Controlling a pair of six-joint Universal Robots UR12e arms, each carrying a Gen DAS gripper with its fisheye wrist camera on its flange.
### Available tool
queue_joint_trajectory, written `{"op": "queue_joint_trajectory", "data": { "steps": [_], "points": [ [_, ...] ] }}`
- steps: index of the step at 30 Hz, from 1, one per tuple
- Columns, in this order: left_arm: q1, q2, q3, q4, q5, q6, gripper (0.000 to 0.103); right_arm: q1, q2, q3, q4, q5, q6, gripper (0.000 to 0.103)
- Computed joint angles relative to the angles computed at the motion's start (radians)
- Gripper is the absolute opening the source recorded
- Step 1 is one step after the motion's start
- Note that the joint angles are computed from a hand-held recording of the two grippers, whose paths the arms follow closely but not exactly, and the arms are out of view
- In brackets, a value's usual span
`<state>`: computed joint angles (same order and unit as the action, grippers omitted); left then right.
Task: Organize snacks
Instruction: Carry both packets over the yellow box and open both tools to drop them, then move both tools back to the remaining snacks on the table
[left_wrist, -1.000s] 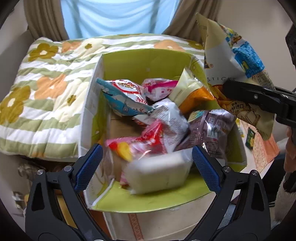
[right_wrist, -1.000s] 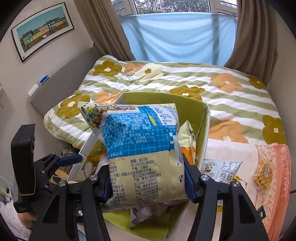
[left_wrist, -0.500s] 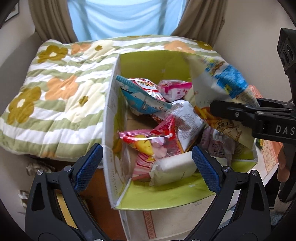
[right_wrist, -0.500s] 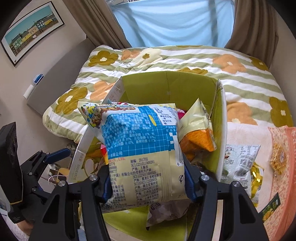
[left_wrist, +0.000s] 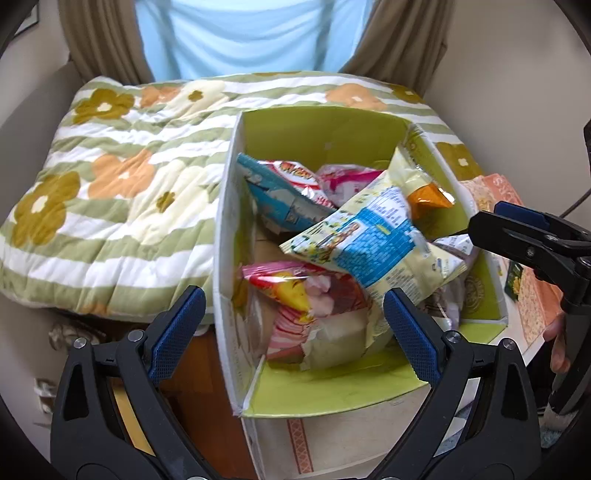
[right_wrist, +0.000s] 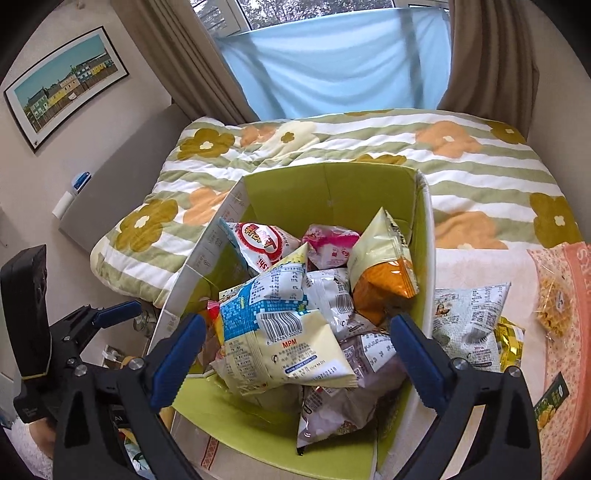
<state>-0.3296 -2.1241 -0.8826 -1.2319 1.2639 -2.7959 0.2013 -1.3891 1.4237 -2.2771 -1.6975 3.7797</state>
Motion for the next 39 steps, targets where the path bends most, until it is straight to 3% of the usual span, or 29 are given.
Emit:
{"op": "queue_joint_trajectory", "data": {
  "steps": [5, 11, 17, 22, 26, 33, 39],
  "points": [
    [-0.008, -0.009, 0.029, -0.017, -0.045, 0.036, 0.096, 0.014, -0.024, 0.005, 0.019, -0.069, 0.031, 0.099],
    [-0.023, -0.005, 0.034, 0.01, -0.123, 0.079, 0.096, 0.024, -0.079, 0.013, 0.117, -0.172, 0.081, 0.099],
    [-0.054, -0.007, 0.052, 0.013, -0.136, 0.076, 0.096, 0.008, -0.152, 0.073, 0.133, -0.223, 0.131, 0.099],
    [-0.098, -0.01, 0.061, 0.038, -0.098, 0.048, 0.096, -0.031, -0.225, 0.142, 0.132, -0.211, 0.15, 0.099],
    [-0.146, -0.023, 0.085, 0.017, -0.061, -0.003, 0.096, -0.084, -0.277, 0.197, 0.14, -0.154, 0.121, 0.099],
    [-0.234, -0.077, 0.154, -0.029, 0.074, -0.086, 0.096, -0.222, -0.375, 0.306, 0.18, 0.036, 0.026, 0.099],
    [-0.279, -0.119, 0.214, -0.075, 0.178, -0.181, 0.096, -0.322, -0.39, 0.385, 0.137, 0.228, -0.055, 0.099]
  ]
}}
